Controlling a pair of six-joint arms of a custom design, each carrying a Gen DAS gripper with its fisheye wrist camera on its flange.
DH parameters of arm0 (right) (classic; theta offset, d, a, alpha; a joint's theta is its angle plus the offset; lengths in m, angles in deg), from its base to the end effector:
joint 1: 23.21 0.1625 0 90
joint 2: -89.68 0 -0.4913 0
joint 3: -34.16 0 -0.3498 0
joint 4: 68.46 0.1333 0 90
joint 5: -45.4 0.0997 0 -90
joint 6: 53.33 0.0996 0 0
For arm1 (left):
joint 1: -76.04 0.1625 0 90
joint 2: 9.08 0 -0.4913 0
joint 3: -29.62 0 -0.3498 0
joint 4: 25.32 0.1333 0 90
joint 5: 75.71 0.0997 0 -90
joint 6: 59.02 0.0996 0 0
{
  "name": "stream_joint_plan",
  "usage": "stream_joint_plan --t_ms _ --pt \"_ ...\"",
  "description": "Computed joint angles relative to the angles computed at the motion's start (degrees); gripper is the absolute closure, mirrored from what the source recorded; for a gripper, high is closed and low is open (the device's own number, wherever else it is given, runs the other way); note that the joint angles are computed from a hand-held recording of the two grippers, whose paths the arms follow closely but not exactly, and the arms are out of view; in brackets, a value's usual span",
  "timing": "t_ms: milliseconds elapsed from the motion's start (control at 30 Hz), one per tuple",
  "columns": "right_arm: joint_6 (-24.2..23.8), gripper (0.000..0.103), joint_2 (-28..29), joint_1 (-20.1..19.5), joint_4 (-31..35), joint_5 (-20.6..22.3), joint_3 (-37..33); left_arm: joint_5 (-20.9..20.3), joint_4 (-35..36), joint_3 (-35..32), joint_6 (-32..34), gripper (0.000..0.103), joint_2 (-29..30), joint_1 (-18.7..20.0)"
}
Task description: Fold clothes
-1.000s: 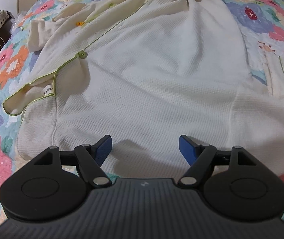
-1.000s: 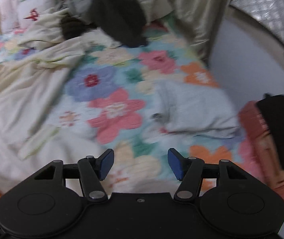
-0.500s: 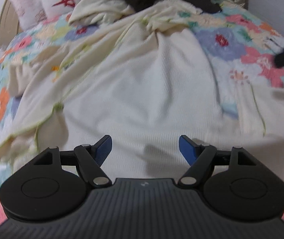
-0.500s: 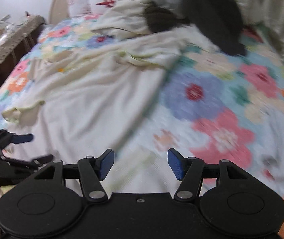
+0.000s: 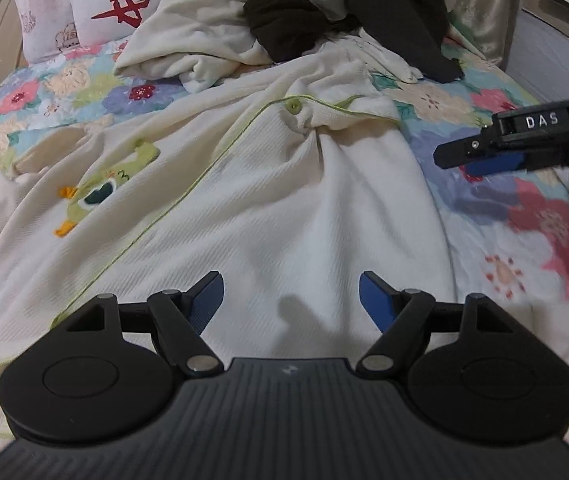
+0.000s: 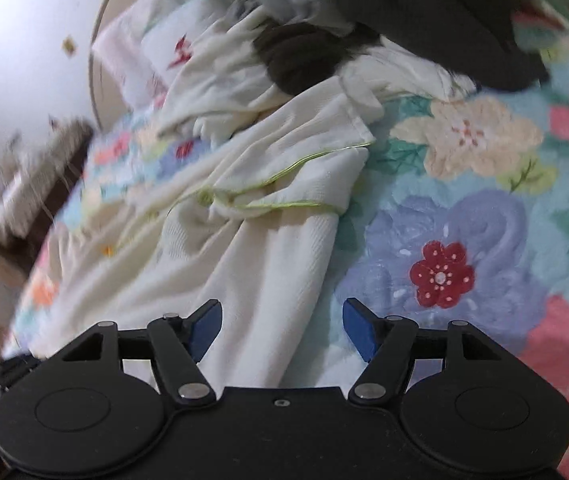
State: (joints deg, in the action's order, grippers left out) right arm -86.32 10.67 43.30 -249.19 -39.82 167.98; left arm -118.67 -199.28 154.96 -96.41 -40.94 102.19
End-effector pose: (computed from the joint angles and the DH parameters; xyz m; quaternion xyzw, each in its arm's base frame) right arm -0.0432 -0.4547 0.3370 0.0915 -0.9461 0.2902 0.1108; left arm -0.3428 -0.3980 -0.0108 0.2414 0.8819 -0.2591 0.3111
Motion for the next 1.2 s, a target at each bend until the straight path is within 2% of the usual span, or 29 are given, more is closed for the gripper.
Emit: stream_joint_plan --t_ms 100,200,233,267,300,367,433,500,600,700,733,800,833,867,933,967,1000,1067,1133,1200 --pt "1.6 0.031 3.1 -0.6 -0.8 -0.5 -1.6 -0.1 -1.9 -2.5 2.7 0.028 2.0 1.7" --pt "1.7 0.032 4.9 -1.9 0.3 2.6 -2.5 -2.2 -8.3 -2.4 4.2 0.028 3.3 3.1" --pt "0.2 0.047 5.1 -2.1 1.6 3.8 -2.9 -3.0 -10.2 -2.4 4.6 0.028 3.7 3.5" --pt "-1.5 0.084 5.5 -2.0 2.4 4.2 -3.2 -2.9 -11.0 -2.4 6.0 0.028 4.1 3.5" --pt "-3.6 0.095 6.2 -0.9 2.0 2.8 -3.4 -2.9 -11.9 -2.4 7.4 0.028 4.6 3.4" --pt "-6.5 0.097 6.9 0.4 -1.3 2.1 -2.7 -2.3 -17.0 -1.7 13.2 0.028 6.0 2.5" --pt "-6.9 0.097 6.1 0.8 -2.3 4.7 -2.0 -2.6 -21.5 -1.4 18.3 0.028 7.1 1.9" --pt "-7.0 0.097 4.5 1.3 -0.3 8.2 -1.8 -4.1 -25.2 -1.5 21.4 0.028 7.8 1.9" --pt "-7.9 0.097 2.2 2.3 8.3 12.6 -2.7 -6.2 -29.4 -2.1 22.5 0.022 8.7 2.3" --pt "-9.3 0.098 1.1 3.1 18.6 15.8 -4.1 -3.1 -29.1 -3.1 20.4 0.022 9.8 2.3" --pt "-9.9 0.098 1.0 3.3 20.3 16.1 -4.2 -2.3 -28.9 -3.0 19.8 0.029 10.0 2.3" --pt "-10.4 0.098 1.2 3.7 19.6 15.1 -3.7 -2.2 -28.1 -2.5 17.3 0.079 9.5 3.1" --pt "-10.1 0.098 1.4 3.6 18.6 14.6 -3.4 -2.1 -27.6 -2.2 16.1 0.089 9.3 3.6" --pt "-9.6 0.097 1.7 3.3 17.8 14.4 -3.3 -1.7 -27.3 -1.8 13.9 0.093 8.7 4.0" --pt "-7.0 0.09 2.1 1.8 17.3 15.4 -3.5 -1.4 -28.5 -0.9 10.6 0.094 7.6 5.0" --pt "-6.1 0.09 2.4 1.2 15.0 14.8 -3.1 -1.2 -29.1 -0.5 9.0 0.095 7.1 5.5" --pt "-6.3 0.09 3.0 1.5 10.5 12.0 -2.2 -0.9 -30.1 0.0 7.5 0.095 6.5 6.0" --pt "-9.3 0.089 5.0 3.3 0.3 3.8 -0.3 1.1 -32.0 0.7 7.5 0.095 6.7 5.8" --pt "-12.6 0.089 7.4 4.9 -6.6 -2.8 1.0 0.7 -31.2 0.2 7.7 0.095 6.9 6.0" --pt "-13.7 0.071 8.8 5.4 -8.6 -6.2 1.1 0.5 -32.0 0.3 7.3 0.095 7.4 6.1"
